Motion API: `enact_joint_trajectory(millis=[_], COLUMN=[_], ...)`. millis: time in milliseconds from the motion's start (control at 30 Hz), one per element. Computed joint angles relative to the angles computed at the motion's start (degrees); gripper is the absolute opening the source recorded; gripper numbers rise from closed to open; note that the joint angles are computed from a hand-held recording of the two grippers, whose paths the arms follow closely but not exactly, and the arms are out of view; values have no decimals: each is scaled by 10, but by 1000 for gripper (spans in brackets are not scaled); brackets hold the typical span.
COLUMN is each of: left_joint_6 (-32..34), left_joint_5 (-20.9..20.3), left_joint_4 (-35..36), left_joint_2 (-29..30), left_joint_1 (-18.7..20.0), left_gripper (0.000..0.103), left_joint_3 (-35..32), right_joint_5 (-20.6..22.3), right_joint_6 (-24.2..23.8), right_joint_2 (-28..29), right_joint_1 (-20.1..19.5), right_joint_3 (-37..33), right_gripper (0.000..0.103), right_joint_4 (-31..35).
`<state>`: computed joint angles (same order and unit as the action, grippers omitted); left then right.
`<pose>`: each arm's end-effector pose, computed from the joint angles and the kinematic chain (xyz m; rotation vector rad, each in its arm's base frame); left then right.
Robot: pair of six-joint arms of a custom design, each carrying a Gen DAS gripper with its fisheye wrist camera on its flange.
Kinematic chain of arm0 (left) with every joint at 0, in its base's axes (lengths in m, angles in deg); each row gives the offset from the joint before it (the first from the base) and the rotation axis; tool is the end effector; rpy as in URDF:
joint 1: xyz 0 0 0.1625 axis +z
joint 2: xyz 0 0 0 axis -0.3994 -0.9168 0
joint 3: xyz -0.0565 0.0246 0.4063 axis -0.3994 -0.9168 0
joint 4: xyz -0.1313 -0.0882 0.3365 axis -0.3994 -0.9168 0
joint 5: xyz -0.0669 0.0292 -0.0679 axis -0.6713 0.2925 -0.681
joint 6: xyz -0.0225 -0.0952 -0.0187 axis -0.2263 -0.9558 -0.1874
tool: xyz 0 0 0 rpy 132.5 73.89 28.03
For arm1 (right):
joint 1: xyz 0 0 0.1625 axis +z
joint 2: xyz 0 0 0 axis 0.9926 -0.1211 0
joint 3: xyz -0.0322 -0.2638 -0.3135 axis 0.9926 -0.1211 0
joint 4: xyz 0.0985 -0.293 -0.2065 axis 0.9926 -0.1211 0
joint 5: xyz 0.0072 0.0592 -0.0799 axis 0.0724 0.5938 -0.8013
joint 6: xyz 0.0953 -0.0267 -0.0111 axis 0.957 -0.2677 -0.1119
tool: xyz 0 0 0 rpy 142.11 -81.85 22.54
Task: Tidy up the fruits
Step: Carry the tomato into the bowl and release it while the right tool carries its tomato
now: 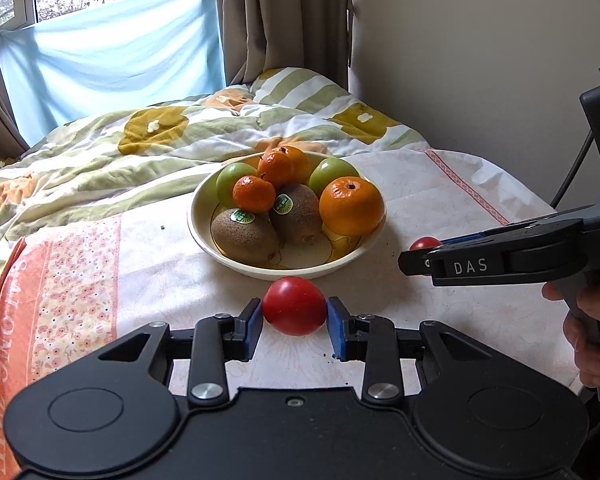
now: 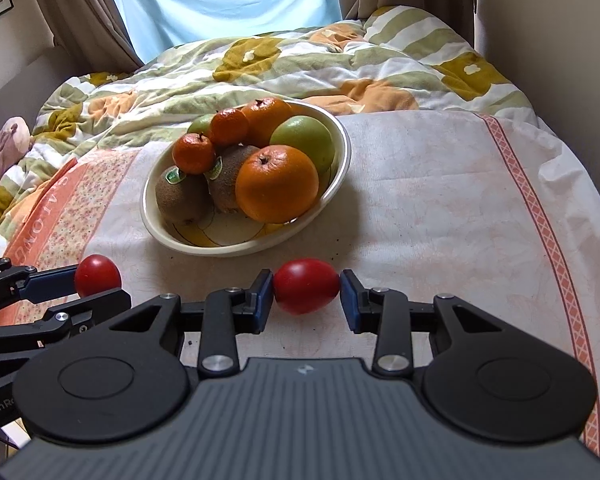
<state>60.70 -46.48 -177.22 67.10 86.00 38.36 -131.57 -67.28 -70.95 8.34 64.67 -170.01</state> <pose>-0.2230 -0.8191 0.0636 1.0627 2.3400 -0.6520 0.1018 -0.8104 0.1569 0.1115 -2.3413 0.9653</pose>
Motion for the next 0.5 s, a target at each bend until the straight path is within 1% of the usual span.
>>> enact_joint_trajectory(millis=[200,267,367,500], left_joint_6=[-25,-29,-31,-26], left_joint_5=[18,24,27,35], left_joint_4=[12,7,8,17], left_joint_2=[-28,-35,-37,-24], left_joint_1=[-19,-26,-33,-38], left_gripper=[38,38,38,38], left_joint_3=[18,23,16,-17], right_joint_5=[-1,-1,-1,4], right_joint_6=[20,24,21,7], right_joint_2=[-37,-45,-53,-53], right_joint_1=[23,30,39,43], right_joint_3=[31,32,25,2], right_gripper=[51,51,51,51], right_joint_4=[4,11,20,33])
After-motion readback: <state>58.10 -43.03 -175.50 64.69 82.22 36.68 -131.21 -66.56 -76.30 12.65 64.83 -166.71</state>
